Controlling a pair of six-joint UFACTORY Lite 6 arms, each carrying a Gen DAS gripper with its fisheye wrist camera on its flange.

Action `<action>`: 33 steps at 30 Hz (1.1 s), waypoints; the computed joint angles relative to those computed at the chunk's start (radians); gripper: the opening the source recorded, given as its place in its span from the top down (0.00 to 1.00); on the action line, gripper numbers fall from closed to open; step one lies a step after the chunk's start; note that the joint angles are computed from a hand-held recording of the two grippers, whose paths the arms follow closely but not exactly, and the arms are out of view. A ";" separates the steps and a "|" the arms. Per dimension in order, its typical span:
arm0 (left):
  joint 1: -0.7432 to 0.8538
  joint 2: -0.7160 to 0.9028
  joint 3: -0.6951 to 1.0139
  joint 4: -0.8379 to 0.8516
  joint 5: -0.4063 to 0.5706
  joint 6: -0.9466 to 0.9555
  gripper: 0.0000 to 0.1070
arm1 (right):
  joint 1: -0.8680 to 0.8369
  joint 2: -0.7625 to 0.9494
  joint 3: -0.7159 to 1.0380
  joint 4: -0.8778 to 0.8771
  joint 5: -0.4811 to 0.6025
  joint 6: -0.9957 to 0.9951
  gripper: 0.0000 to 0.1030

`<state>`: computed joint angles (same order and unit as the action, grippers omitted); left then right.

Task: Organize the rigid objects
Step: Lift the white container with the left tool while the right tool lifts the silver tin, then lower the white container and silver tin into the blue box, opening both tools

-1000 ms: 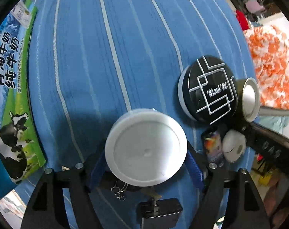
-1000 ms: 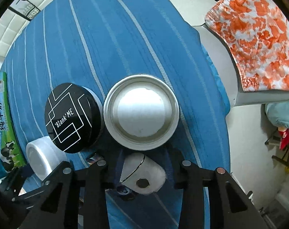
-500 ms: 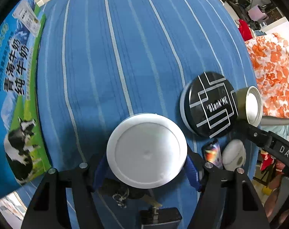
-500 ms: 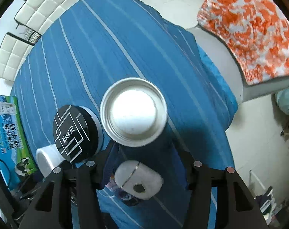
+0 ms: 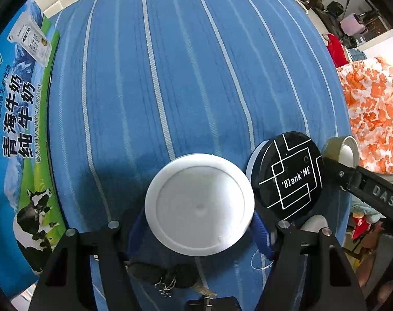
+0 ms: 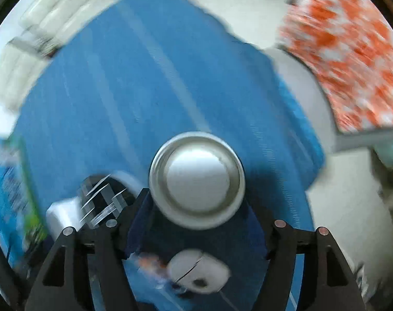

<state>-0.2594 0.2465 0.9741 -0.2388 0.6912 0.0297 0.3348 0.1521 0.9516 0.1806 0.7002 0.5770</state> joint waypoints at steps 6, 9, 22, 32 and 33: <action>0.048 -0.018 -0.007 -0.033 0.025 0.055 0.38 | -0.036 -0.081 -0.040 -0.067 0.023 0.059 0.25; 0.078 -0.027 -0.003 -0.046 0.042 0.075 0.38 | -0.085 -0.028 -0.017 0.003 0.000 0.000 0.25; 0.029 0.033 0.058 -0.018 0.024 0.025 0.38 | -0.030 0.145 0.140 -0.118 0.041 0.120 0.33; 0.026 -0.029 0.020 -0.002 0.017 0.025 0.38 | 0.038 0.001 0.127 -0.185 0.141 0.174 0.34; 0.028 -0.050 0.016 -0.005 0.023 0.029 0.38 | 0.044 -0.022 0.129 -0.192 0.153 0.179 0.34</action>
<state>-0.2313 0.1969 0.9896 -0.2437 0.7142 0.0591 0.3793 0.1298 1.0801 -0.0117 0.8535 0.7559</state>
